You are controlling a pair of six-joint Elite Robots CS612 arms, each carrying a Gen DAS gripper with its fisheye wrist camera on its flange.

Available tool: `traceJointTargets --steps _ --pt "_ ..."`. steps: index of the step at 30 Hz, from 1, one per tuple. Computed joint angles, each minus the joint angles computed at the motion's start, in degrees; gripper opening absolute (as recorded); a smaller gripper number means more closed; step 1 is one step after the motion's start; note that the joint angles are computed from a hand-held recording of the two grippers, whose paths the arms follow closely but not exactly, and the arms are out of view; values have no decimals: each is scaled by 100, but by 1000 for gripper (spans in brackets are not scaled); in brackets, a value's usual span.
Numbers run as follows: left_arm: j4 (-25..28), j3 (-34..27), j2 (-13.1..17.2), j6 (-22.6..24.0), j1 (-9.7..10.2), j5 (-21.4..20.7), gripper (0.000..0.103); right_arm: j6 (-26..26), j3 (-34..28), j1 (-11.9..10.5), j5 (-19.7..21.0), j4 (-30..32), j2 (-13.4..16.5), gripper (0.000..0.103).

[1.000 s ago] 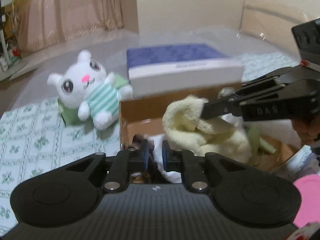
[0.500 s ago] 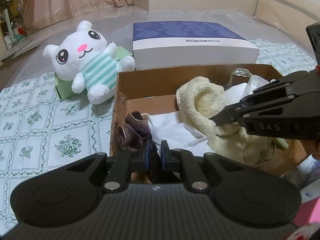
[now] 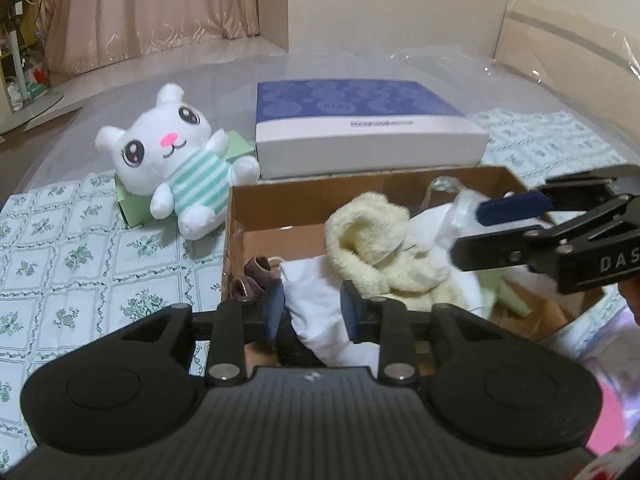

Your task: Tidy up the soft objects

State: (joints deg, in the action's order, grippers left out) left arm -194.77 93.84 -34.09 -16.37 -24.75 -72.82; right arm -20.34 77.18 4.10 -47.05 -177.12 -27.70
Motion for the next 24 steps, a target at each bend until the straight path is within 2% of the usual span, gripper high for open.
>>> traceJointTargets --steps 2,7,10,17,24 --pt "-142 132 -94 -49 -30 22 38 212 243 -56 -132 -311 -119 67" --pt "-516 577 -391 -303 -133 64 42 583 909 -196 -464 -1087 -441 71" --pt "-629 874 -594 -485 -245 240 42 863 1367 -313 -457 -1650 -626 72" --pt "-780 1622 -1072 -708 -678 834 43 1592 2344 -498 -547 -2575 -1045 72" --pt "-907 2269 -1439 -1237 -1170 1213 44 1920 3200 -639 -456 -3194 -1440 72"
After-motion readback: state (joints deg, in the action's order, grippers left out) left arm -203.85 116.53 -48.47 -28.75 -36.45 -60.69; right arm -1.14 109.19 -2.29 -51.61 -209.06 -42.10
